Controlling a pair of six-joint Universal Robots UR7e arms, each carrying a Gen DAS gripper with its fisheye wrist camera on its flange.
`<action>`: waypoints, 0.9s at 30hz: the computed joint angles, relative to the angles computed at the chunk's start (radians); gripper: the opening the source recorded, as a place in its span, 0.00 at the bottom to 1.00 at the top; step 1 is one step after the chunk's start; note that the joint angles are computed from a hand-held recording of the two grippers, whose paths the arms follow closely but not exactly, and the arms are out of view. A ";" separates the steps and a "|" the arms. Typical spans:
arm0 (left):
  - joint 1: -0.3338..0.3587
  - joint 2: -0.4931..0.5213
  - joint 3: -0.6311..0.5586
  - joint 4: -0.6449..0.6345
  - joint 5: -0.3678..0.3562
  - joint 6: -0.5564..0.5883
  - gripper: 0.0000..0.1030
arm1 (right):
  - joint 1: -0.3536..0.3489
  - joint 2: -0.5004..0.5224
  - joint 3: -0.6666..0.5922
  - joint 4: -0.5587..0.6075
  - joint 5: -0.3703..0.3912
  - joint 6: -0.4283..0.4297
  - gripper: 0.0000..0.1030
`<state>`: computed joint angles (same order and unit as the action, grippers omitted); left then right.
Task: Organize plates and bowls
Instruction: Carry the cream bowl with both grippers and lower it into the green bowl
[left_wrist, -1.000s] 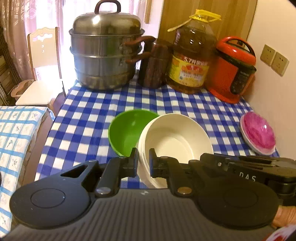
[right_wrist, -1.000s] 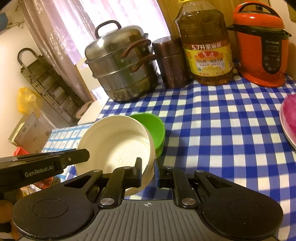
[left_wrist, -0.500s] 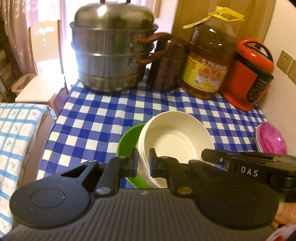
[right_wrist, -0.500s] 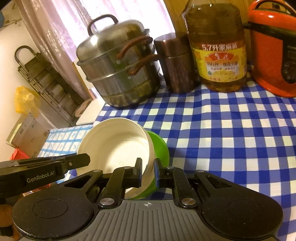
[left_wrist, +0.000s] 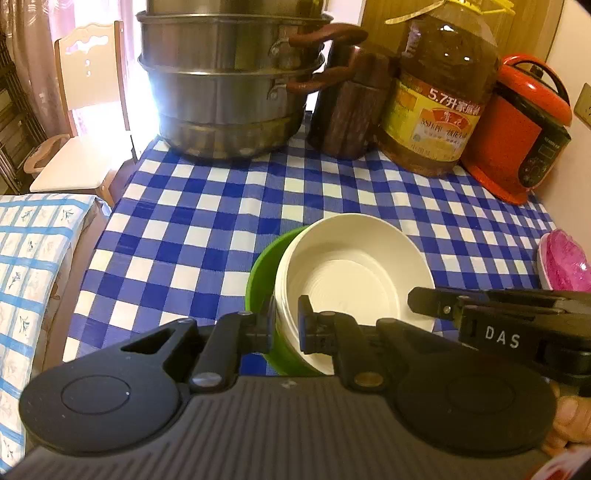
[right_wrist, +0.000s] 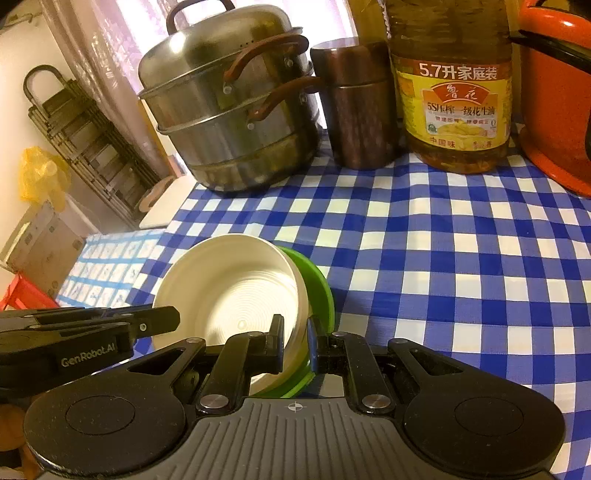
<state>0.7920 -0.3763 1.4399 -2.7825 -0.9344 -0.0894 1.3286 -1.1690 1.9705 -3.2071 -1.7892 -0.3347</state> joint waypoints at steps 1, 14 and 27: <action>0.002 0.001 0.001 -0.001 -0.002 0.001 0.10 | 0.000 0.002 0.001 -0.006 -0.002 -0.007 0.13; -0.003 0.021 -0.001 -0.005 0.038 0.049 0.10 | -0.006 0.027 0.007 -0.045 -0.005 -0.075 0.13; 0.000 0.031 -0.001 -0.027 0.049 0.083 0.10 | -0.012 0.034 0.016 -0.070 0.009 -0.118 0.13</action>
<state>0.7920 -0.3457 1.4387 -2.8091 -0.8851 -0.0068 1.3161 -1.1349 1.9861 -3.2768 -1.7804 -0.4530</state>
